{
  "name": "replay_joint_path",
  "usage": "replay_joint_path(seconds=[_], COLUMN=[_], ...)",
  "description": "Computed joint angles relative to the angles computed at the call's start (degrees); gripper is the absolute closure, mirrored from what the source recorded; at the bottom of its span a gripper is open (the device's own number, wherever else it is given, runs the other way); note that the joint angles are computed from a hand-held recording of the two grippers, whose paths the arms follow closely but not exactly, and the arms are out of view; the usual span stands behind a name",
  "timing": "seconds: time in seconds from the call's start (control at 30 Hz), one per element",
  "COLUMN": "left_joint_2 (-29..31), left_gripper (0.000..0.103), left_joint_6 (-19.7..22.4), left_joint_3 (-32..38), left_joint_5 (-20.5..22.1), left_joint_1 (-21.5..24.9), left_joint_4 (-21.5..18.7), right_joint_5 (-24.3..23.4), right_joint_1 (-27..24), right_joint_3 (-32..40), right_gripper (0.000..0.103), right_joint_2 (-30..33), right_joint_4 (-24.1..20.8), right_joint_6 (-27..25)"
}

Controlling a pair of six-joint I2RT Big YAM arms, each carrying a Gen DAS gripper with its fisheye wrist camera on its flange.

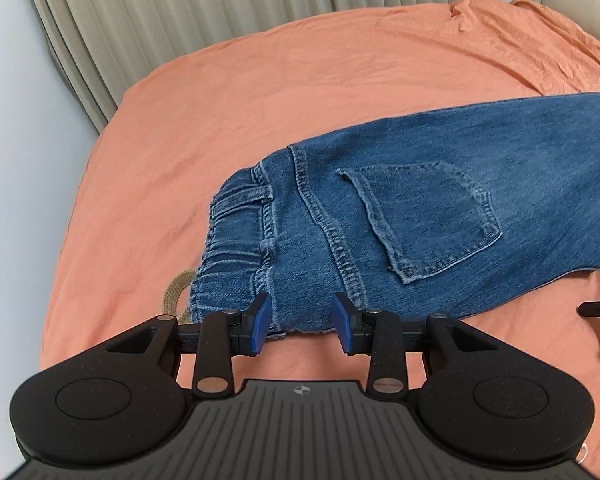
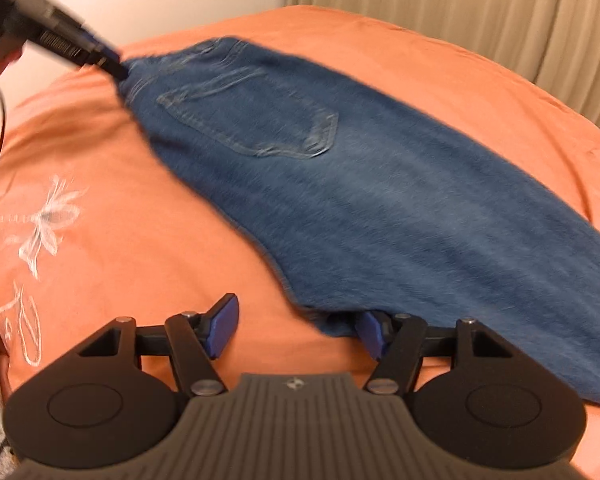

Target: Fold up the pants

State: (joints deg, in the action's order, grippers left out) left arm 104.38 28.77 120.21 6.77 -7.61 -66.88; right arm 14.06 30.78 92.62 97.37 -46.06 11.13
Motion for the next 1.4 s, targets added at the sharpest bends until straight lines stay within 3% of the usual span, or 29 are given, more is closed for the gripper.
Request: replay_joint_path(seconds=[0.07, 0.13, 0.17, 0.2, 0.3, 0.4, 0.5, 0.73, 0.87, 0.97, 1.03, 1.1, 1.23, 1.3, 1.4], left_joint_2=[0.9, 2.3, 3.2, 4.2, 7.8, 10.1, 11.3, 9.5, 6.5, 3.2, 1.8, 1.0, -0.1, -0.2, 1.6], left_gripper=[0.062, 0.062, 0.062, 0.062, 0.068, 0.083, 0.086, 0.082, 0.079, 0.065, 0.064, 0.063, 0.059, 0.054, 0.053], left_joint_6=[0.4, 0.3, 0.2, 0.1, -0.3, 2.6, 3.1, 3.0, 3.5, 3.4, 2.7, 2.1, 1.6, 0.7, -1.3], left_joint_3=[1.1, 2.9, 3.9, 5.2, 10.1, 12.9, 13.6, 11.3, 8.2, 5.1, 4.5, 4.8, 6.1, 7.0, 11.4], left_joint_5=[-0.8, -1.7, -2.3, -3.1, -5.3, -7.9, -10.0, -12.3, -12.5, -11.6, -10.3, -9.5, -7.6, -6.9, -4.6], left_joint_1=[0.1, 0.1, 0.2, 0.1, -0.2, -1.1, -1.5, -1.9, -1.9, -2.4, -3.1, -4.2, -7.2, -8.9, -11.3], left_joint_4=[-0.6, -1.5, -2.0, -2.8, -6.9, -10.5, -11.5, -10.1, -7.8, -5.8, -5.8, -6.5, -7.1, -6.7, -9.0], right_joint_5=[2.3, 5.4, 6.8, 7.4, 3.8, 3.1, 0.7, 0.0, -4.5, -3.9, -4.3, -3.9, -4.0, -4.7, -6.0], right_joint_1=[0.8, 1.2, 1.2, 0.9, -0.1, 0.5, 0.4, 0.2, -0.7, -1.6, -3.4, -5.8, -12.3, -16.1, -21.7], right_joint_3=[-0.5, 0.3, 1.6, 3.2, 4.8, 3.1, 0.9, 0.3, -1.1, -4.6, -6.2, -7.8, -10.2, -11.1, -13.2], right_gripper=[0.049, 0.062, 0.084, 0.092, 0.095, 0.099, 0.100, 0.100, 0.103, 0.103, 0.094, 0.075, 0.060, 0.045, 0.040], right_joint_2=[0.3, 1.2, 1.9, 2.6, 2.0, 0.1, -0.4, -0.5, -2.8, -6.9, -9.7, -12.7, -18.8, -21.6, -25.9], right_joint_4=[2.2, 3.5, 2.7, 0.9, -1.5, -2.5, -3.6, -3.4, -5.1, -4.2, -4.3, -5.1, -7.3, -8.6, -8.7], right_joint_6=[-1.6, -2.4, -2.1, -0.9, 2.1, 1.1, 4.7, 8.2, 9.7, 10.4, 12.4, 14.4, 16.1, 16.9, 16.3])
